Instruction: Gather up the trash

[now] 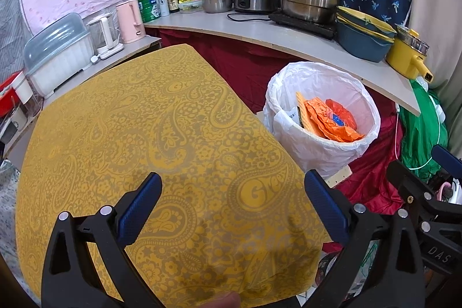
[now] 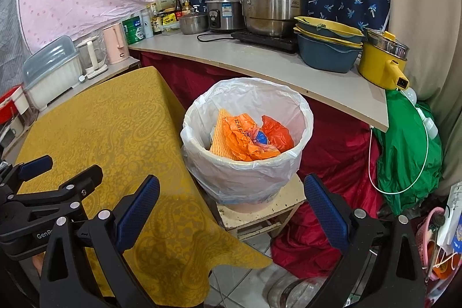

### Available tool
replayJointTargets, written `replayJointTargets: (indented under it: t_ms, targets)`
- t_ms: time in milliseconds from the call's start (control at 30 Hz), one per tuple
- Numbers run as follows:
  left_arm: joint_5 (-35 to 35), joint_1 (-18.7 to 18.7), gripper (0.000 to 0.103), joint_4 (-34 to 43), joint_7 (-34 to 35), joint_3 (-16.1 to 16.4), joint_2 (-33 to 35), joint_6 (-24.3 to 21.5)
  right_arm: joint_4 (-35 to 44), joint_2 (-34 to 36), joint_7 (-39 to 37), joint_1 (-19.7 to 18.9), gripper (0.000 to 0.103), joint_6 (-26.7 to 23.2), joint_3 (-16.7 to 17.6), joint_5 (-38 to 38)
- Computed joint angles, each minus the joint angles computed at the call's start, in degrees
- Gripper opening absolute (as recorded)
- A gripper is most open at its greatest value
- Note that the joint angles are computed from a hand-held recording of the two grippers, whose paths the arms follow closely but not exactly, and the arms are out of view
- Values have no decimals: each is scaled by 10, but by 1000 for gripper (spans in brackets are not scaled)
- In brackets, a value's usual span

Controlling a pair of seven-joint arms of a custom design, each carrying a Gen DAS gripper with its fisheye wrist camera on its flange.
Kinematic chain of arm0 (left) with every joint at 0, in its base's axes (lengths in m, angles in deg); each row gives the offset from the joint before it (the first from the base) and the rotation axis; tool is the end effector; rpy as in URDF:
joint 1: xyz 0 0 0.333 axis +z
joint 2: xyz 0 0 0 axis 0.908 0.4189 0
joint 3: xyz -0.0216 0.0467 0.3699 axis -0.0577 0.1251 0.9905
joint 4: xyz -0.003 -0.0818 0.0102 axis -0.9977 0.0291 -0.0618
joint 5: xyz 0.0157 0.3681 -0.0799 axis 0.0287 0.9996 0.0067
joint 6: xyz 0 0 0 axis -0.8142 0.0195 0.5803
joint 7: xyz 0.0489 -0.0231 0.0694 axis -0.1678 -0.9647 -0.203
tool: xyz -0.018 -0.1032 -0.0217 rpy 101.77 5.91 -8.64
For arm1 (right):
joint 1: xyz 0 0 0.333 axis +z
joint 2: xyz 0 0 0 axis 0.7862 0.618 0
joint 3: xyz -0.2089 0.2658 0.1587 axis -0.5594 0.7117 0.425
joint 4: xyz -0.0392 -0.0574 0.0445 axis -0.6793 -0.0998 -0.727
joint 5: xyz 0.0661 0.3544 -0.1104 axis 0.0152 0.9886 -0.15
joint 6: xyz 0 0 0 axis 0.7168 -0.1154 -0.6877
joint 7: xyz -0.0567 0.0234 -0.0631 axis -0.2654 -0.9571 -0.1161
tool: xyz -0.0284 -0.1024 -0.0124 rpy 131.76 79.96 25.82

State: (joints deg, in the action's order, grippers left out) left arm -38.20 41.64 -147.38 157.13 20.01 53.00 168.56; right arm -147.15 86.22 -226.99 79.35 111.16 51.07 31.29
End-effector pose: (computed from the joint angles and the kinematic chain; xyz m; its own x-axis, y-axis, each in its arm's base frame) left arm 0.7398 -0.3852 0.4786 -0.5567 -0.8304 -0.0231 -0.5783 0.4074 -0.7068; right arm 0.6331 0.2834 0.4802 -0.5454 -0.8377 -0.0274 -0.5393 0.3757 -0.7537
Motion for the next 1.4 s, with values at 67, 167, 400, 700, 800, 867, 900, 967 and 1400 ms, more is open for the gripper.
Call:
replayJointTargets:
  t_ms: [67, 167, 400, 700, 800, 867, 900, 967, 1400]
  targets:
    - [0, 1, 94, -2, 1, -1, -1, 0, 1, 0, 2, 2, 97, -4, 0, 0]
    - [1, 0, 95, -4, 0, 1, -2, 1, 1, 0, 2, 3, 97, -7, 1, 2]
    - [2, 1, 94, -17, 3, 0, -7, 10, 0, -1, 3, 4, 97, -8, 1, -2]
    - [4, -2, 94, -13, -4, 5, -6, 5, -2, -4, 5, 6, 97, -17, 3, -4]
    - [4, -2, 94, -20, -9, 6, -9, 10, -5, -6, 9, 6, 97, -18, 4, -5]
    - [5, -3, 94, -27, -16, 8, -13, 18, -8, -7, 11, 5, 97, -18, 4, -6]
    - [5, -3, 94, -30, -15, 7, -14, 20, -9, -8, 12, 4, 97, -17, 4, -6]
    - [6, -3, 94, -33, -13, 6, -16, 20, -11, -8, 13, 3, 97, -18, 5, -6]
    - [7, -6, 94, -36, 8, -1, -16, 21, -23, -15, 35, 2, 97, -21, 7, -16]
